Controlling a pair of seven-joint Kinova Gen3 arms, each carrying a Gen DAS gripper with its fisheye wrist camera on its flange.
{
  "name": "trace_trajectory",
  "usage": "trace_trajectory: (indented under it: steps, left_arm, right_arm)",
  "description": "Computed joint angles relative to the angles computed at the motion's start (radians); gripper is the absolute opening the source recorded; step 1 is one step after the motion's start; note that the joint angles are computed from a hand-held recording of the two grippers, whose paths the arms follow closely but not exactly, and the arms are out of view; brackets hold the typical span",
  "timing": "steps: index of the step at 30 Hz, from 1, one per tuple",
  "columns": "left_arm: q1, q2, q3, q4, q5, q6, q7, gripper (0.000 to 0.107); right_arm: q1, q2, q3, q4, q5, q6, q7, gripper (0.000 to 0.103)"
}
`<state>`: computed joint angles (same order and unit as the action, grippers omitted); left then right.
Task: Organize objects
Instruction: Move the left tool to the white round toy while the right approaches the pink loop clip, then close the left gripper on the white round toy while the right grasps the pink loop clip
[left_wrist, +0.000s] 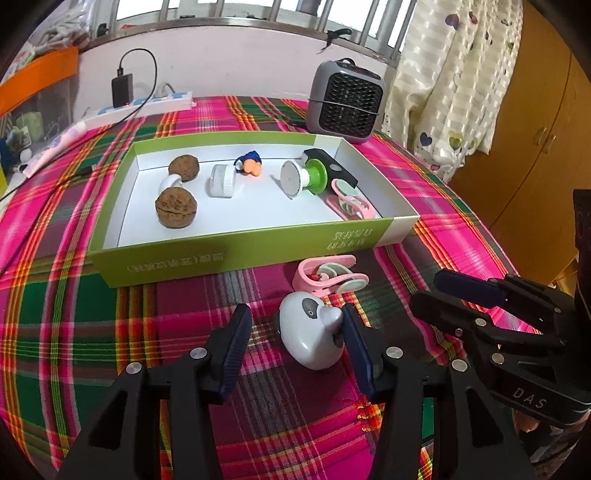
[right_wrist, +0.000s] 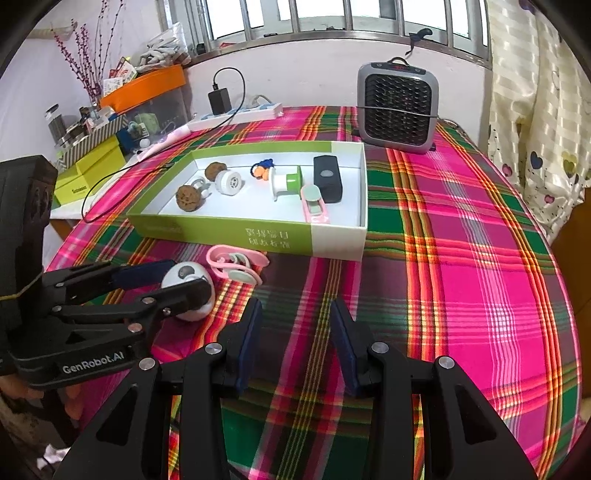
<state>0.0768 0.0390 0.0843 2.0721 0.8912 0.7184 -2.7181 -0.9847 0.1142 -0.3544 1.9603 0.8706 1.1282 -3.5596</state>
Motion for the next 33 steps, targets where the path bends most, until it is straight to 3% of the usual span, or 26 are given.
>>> trace_trajectory:
  steps: [3,11,17,22,33]
  left_arm:
    - [-0.014,0.011,-0.008,-0.007,0.023,0.037,-0.019,0.034]
    - [-0.035,0.002,-0.02,0.002,0.03,0.026,-0.021,0.034]
    - [-0.067,0.012,-0.036,-0.008,0.025,0.029,-0.018,0.034]
    - [-0.097,0.022,-0.046,-0.009,0.039,0.035,-0.035,0.034]
    - [-0.136,0.044,-0.046,-0.025,0.049,0.069,-0.067,0.035]
  right_arm:
    - [0.002,0.002,0.001,-0.002,-0.003,0.0,0.001,0.04]
    - [0.01,0.012,0.013,-0.015,-0.008,-0.023,0.036,0.04]
    - [0.031,0.016,0.026,-0.018,0.01,-0.083,0.071,0.04]
    - [0.067,0.013,0.047,-0.004,0.032,-0.19,0.104,0.04]
    - [0.073,0.042,0.067,-0.033,0.012,-0.261,0.205,0.04]
